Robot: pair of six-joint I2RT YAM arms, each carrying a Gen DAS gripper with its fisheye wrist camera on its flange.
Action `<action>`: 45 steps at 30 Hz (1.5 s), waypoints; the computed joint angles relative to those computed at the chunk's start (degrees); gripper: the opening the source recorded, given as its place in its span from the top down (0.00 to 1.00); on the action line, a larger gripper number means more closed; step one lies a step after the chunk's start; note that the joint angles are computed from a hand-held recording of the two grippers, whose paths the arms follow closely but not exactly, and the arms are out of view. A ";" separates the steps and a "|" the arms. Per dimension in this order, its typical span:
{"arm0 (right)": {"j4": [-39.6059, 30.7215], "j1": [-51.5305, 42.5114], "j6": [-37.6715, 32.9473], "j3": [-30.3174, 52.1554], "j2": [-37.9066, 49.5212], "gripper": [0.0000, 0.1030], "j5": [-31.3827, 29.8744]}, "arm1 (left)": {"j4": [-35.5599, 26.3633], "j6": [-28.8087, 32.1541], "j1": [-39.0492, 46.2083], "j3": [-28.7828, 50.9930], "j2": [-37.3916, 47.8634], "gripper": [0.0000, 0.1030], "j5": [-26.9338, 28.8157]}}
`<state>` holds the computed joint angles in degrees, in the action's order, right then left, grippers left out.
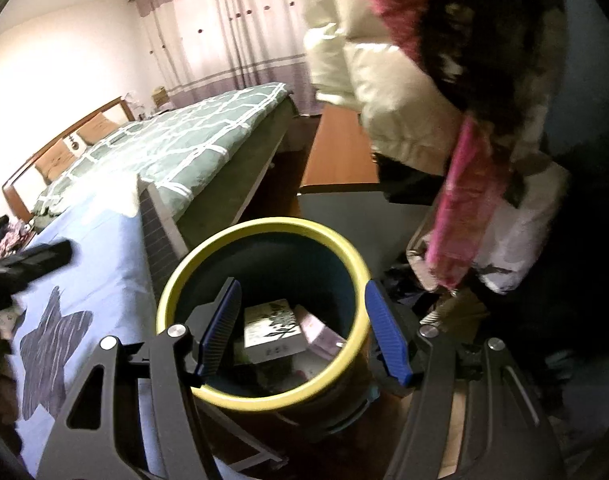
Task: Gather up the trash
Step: 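Carry the white carton over the yellow bin and open the left gripper, then grasp the green-labelled white bottle with the right gripper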
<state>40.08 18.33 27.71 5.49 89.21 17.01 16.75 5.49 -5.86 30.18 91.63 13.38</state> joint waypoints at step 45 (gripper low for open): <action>-47.50 48.92 -3.04 99.24 54.04 0.32 2.58 | 21.90 2.07 83.55 18.51 28.27 0.05 16.44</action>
<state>-7.42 67.25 24.67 104.73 143.25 19.59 38.65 7.56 77.69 48.69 119.90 29.81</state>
